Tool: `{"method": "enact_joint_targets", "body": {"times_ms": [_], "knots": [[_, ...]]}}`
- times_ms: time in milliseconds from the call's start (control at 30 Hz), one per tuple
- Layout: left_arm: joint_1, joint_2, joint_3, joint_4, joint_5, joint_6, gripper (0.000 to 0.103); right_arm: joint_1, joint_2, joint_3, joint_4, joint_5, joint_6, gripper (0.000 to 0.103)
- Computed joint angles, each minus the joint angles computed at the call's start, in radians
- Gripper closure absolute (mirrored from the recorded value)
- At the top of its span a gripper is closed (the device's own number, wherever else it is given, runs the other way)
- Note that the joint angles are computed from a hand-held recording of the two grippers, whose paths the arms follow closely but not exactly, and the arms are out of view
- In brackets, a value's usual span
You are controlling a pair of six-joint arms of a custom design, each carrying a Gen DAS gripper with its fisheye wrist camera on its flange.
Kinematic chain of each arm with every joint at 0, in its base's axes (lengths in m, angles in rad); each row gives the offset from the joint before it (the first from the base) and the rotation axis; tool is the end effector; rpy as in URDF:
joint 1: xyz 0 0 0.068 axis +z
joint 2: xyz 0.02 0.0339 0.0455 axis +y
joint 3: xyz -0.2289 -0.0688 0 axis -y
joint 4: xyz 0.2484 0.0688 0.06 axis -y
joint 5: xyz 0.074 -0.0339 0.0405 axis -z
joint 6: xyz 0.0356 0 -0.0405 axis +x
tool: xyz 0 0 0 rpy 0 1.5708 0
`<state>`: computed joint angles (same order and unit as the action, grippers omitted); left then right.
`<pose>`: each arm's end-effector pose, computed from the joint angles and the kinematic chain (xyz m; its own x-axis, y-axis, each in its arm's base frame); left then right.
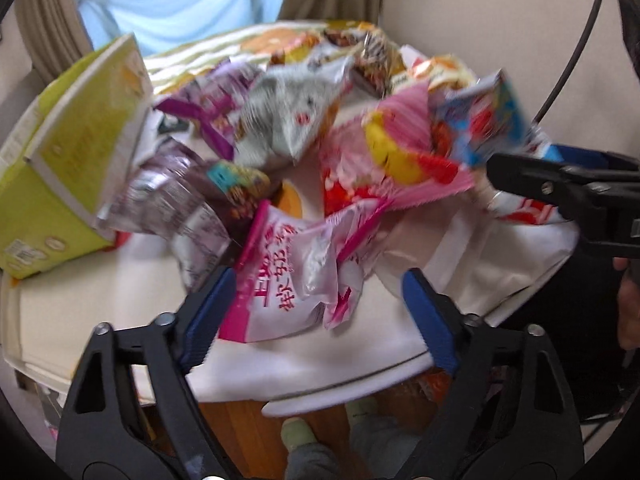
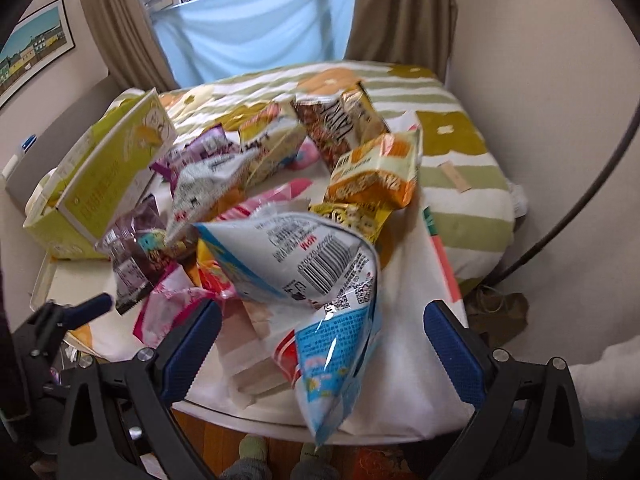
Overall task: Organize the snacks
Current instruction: 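Grasp the pink-white packet with the left tool while the right tool grasps the white-blue packet, then carry the pink-white packet into the box and open the left tool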
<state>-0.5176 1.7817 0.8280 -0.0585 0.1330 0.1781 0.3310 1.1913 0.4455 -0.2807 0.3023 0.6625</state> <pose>0.2745 -0.1617 0.0768 -0.6276 0.5594 -0.5415 0.6733 0.7392 -0.0168 0.2061 0.0596 0.1093 -0.7391 0.3669 -0.5649 0.3680 0.9224 0.1177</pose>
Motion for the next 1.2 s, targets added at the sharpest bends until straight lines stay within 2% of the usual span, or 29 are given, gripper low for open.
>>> {"method": "enact_joint_targets", "body": {"times_ms": [67, 133, 433, 567, 700, 733, 767, 967, 1033, 1200], "knots": [[-0.004, 0.06, 0.027, 0.014, -0.014, -0.001, 0.034, -0.024, 0.031, -0.01, 0.05, -0.026, -0.028, 0.002], [-0.003, 0.106, 0.052, 0.021, -0.024, -0.003, 0.038, -0.043, 0.053, -0.018, 0.086, -0.053, -0.05, 0.002], [-0.002, 0.184, 0.103, 0.025, -0.033, 0.026, 0.042, -0.101, 0.144, -0.016, 0.186, -0.134, -0.11, 0.002], [-0.008, 0.181, 0.111, 0.005, -0.05, 0.037, 0.05, -0.117, 0.164, -0.005, 0.202, -0.14, -0.128, 0.002], [0.001, 0.172, 0.122, -0.021, -0.045, 0.046, 0.053, -0.133, 0.169, -0.017, 0.229, -0.162, -0.135, 0.003], [0.003, 0.163, 0.117, -0.023, -0.042, 0.047, 0.053, -0.135, 0.169, -0.02, 0.233, -0.166, -0.135, 0.005], [0.005, 0.157, 0.115, -0.027, -0.04, 0.049, 0.054, -0.138, 0.165, -0.025, 0.241, -0.176, -0.138, 0.013], [-0.005, 0.084, 0.073, -0.042, -0.035, 0.038, 0.054, -0.129, 0.139, -0.036, 0.23, -0.181, -0.14, 0.031], [-0.011, 0.054, 0.059, -0.05, -0.031, 0.035, 0.054, -0.122, 0.116, -0.041, 0.212, -0.17, -0.137, 0.035], [-0.016, -0.029, 0.039, -0.099, -0.015, 0.021, 0.054, -0.111, 0.012, -0.051, 0.129, -0.151, -0.127, 0.037]]}}
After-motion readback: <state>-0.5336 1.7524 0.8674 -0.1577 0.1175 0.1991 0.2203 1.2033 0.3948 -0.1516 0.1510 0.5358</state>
